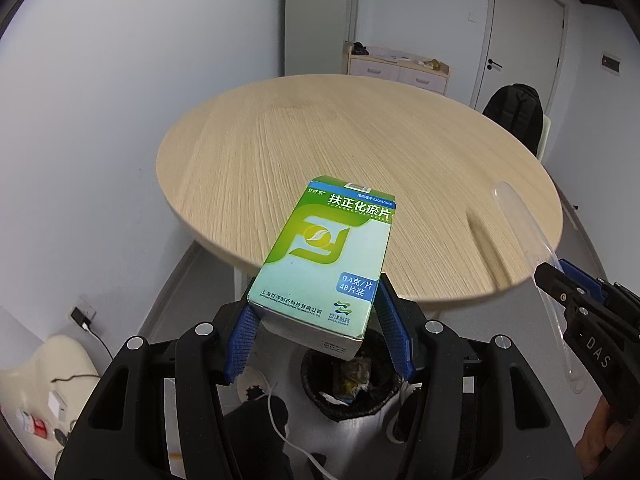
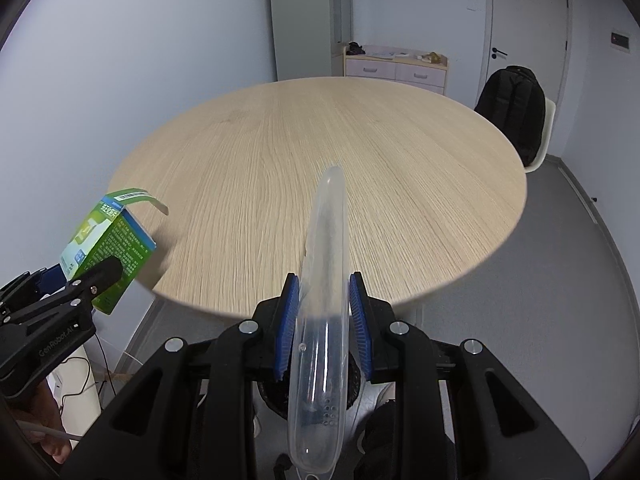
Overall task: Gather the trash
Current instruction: 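Lift the medicine box and plastic tube and carry them down toward the bin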
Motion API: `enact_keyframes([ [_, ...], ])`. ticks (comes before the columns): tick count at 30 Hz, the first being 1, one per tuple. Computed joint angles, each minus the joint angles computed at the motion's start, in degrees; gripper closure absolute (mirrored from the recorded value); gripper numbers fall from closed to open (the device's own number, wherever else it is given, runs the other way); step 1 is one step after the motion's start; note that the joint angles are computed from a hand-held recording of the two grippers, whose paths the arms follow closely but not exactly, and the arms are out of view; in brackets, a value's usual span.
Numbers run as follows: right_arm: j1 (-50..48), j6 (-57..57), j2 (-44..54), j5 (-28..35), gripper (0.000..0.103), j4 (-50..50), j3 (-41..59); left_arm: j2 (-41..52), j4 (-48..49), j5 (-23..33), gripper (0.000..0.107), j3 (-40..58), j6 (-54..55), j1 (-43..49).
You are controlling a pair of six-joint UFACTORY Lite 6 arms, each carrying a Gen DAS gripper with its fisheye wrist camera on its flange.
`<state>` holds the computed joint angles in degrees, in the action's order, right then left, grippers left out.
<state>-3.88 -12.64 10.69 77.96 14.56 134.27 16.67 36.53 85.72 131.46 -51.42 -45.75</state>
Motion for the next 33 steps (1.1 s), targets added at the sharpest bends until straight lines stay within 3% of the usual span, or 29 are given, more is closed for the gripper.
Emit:
enact_keyframes([
  [11,-6.25,-7.23,-19.71,-4.67,0.078,4.05,-25.92,-13.64,4.04,-1.06,0.052,-23.13,-15.64,-12.19],
  [26,-22.87,-21.98,-34.88,-0.98,0.078,14.8,-45.06,-17.23,6.0,0.94,0.052,-33.26,-26.5,-22.13],
  [33,-26.22,-25.88,-37.8,-0.98,0.078,16.16,-50.89,-17.35,3.93,-3.57,0.052,-37.45,-27.81,-20.0],
])
